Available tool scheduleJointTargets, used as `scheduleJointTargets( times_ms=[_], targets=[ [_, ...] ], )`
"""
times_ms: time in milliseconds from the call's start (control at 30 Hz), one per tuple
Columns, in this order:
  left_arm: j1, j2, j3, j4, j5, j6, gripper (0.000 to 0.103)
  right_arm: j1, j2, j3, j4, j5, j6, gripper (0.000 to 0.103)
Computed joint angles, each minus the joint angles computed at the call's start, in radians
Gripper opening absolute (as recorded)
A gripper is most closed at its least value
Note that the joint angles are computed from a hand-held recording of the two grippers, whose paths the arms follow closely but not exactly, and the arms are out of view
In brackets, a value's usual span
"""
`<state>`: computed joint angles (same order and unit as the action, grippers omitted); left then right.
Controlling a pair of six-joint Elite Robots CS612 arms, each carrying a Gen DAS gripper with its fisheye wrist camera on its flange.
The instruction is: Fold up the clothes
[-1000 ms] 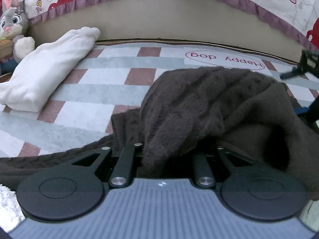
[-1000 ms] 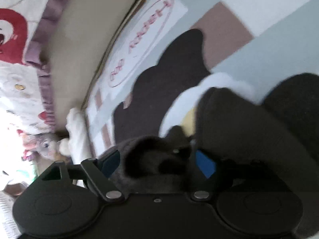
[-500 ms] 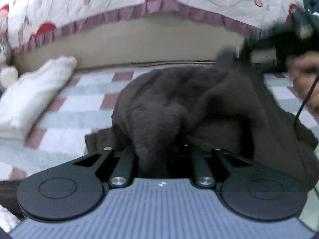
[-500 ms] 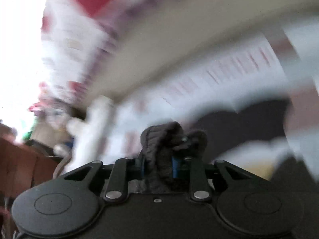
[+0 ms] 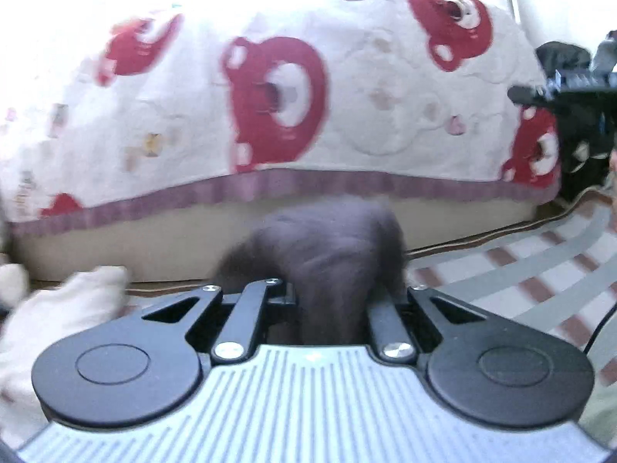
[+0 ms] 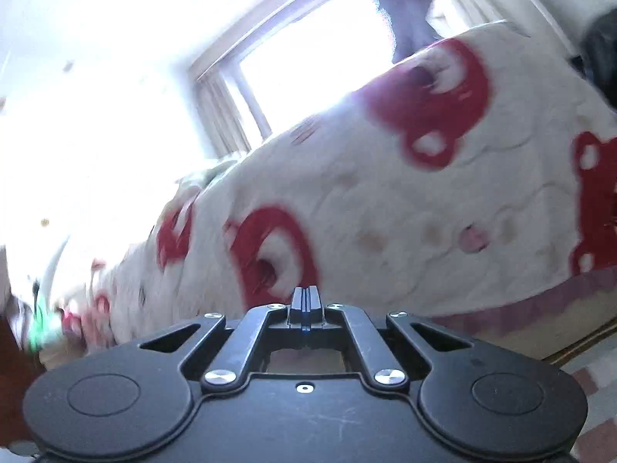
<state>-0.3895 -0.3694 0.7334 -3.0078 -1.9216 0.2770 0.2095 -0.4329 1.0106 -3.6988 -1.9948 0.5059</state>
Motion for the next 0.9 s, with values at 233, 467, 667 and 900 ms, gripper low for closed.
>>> scheduleJointTargets(
  times_ms=[233,467,667,900],
  targets=[
    [-0.052,-0.003,0.090,0.088,0.125,-0.008,0.009,-0.084,-0.042,0.227,0.108,0.252,0.542,0.009],
    [-0.040,-0.096,0.288,-0.160,0.187,0.132,0.009,-0.123,0.005,0.140,0.309,0.564,0.570,0.041],
    [0.034,-0.196,0.409,-0.055,0.122,0.161,0.009,-0.126,0.072,0.043,0.332,0.773,0.720,0.059],
    [0.085,-0.244,0.490,0.113,0.087,0.094,0.009,-0.114,0.150,-0.087,0.422,0.898,0.806,0.060]
  ],
)
